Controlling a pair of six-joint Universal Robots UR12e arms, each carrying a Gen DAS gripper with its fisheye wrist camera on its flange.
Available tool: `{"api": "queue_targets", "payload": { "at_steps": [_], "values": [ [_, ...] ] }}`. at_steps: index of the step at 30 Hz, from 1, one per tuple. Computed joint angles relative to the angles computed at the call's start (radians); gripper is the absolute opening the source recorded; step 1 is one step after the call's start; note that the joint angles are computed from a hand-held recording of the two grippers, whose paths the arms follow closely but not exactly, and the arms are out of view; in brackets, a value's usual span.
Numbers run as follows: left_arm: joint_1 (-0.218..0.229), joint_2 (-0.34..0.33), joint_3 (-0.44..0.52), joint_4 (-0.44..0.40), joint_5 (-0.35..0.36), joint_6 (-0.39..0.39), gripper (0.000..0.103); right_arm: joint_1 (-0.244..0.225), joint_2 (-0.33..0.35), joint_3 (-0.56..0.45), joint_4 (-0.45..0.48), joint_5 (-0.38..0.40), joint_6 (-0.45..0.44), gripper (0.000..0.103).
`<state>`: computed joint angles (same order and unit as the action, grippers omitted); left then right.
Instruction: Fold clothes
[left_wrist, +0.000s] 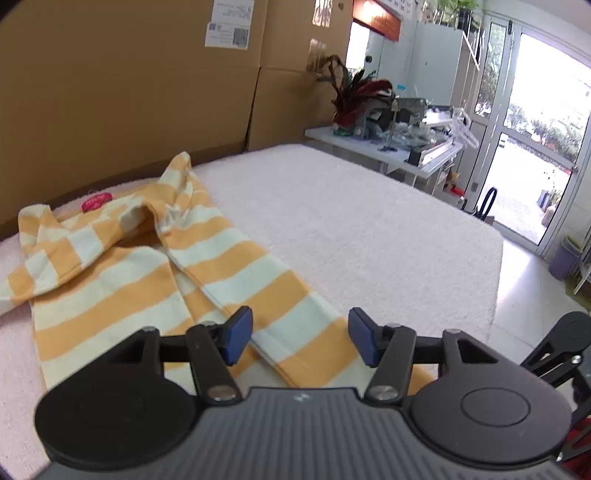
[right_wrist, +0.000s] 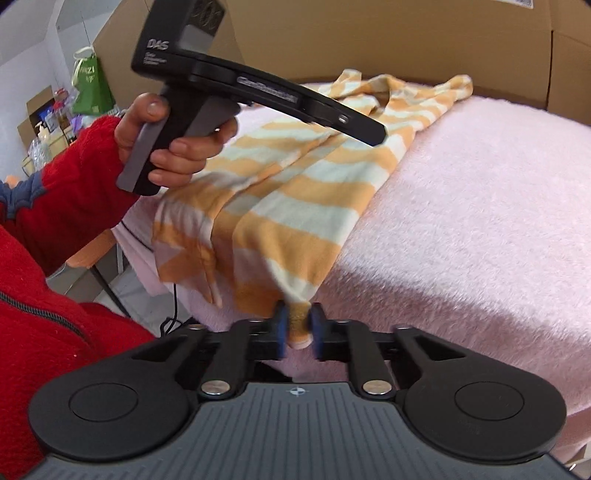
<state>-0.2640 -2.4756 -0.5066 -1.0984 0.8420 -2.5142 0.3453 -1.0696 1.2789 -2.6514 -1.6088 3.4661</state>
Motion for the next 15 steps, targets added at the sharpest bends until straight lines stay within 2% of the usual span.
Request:
{"api": "queue_targets", "payload": {
  "at_steps": [3,6,8,12,13,15],
  "values": [
    [-0.001,0.009,-0.027,0.033,0.017,-0.015,0.060,0.007,-0.012,0.019,-0.015,0.022,0.001,0.008],
    [0.002,0.008,-0.030,0.038,0.014,-0.020,0.063,0.007,-0.015,0.032,-0.028,0.057,0.045,0.008],
    [0.002,0.010,-0.037,0.046,0.019,-0.013,0.067,0.004,-0.007,0.024,0.021,0.077,0.064,0.007],
    [0.001,0.020,-0.057,0.068,0.028,0.000,0.068,0.019,-0.006,-0.001,0.132,0.007,0.034,0.003],
    [0.003,0.019,-0.055,0.066,0.020,-0.007,0.068,0.020,-0.018,0.009,0.110,-0.006,0.038,0.003],
    [0.007,0.009,-0.040,0.056,-0.001,-0.030,0.068,0.021,-0.037,0.034,0.001,-0.035,0.047,0.003]
  ]
}}
